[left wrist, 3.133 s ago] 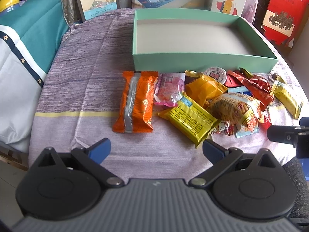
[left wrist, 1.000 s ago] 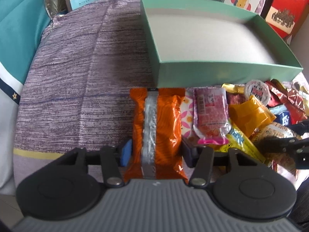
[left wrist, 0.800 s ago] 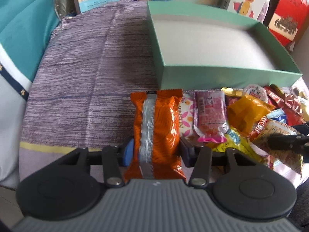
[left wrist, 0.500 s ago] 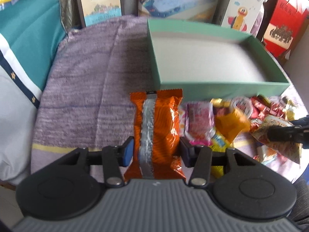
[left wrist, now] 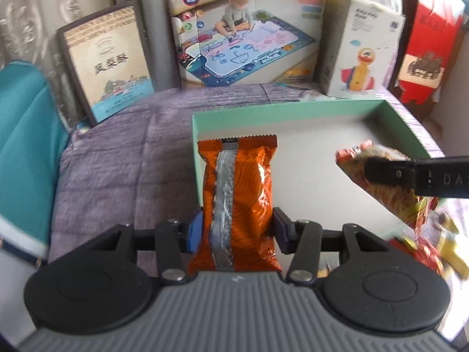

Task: Organize snacks
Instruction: 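Carry both bags into the green box and open both tools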

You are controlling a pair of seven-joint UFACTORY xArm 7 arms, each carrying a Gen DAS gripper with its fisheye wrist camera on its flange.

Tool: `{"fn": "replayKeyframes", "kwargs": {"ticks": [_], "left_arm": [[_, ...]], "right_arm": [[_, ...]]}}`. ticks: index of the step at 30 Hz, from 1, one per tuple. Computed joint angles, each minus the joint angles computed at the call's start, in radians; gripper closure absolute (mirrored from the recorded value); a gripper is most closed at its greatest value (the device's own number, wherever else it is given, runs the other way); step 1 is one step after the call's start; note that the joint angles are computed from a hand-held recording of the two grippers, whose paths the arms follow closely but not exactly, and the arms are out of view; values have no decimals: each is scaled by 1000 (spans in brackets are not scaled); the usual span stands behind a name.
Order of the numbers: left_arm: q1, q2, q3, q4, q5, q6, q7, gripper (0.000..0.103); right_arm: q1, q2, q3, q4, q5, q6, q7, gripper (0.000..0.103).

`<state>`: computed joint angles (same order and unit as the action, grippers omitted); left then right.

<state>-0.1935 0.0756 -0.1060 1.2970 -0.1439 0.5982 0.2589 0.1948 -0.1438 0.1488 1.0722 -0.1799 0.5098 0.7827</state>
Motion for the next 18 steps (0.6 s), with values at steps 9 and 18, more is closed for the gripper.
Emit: {"fn": "replayKeyframes", "kwargs": {"ticks": [9, 18], "left_arm": [[-48, 329, 5, 324, 113, 67, -116, 55], [-49, 407, -7, 367, 134, -5, -102, 11]], "right_arm": [[14, 280, -61, 192, -44, -88, 26, 63], [10, 451, -87, 305, 104, -166, -70, 10]]}}
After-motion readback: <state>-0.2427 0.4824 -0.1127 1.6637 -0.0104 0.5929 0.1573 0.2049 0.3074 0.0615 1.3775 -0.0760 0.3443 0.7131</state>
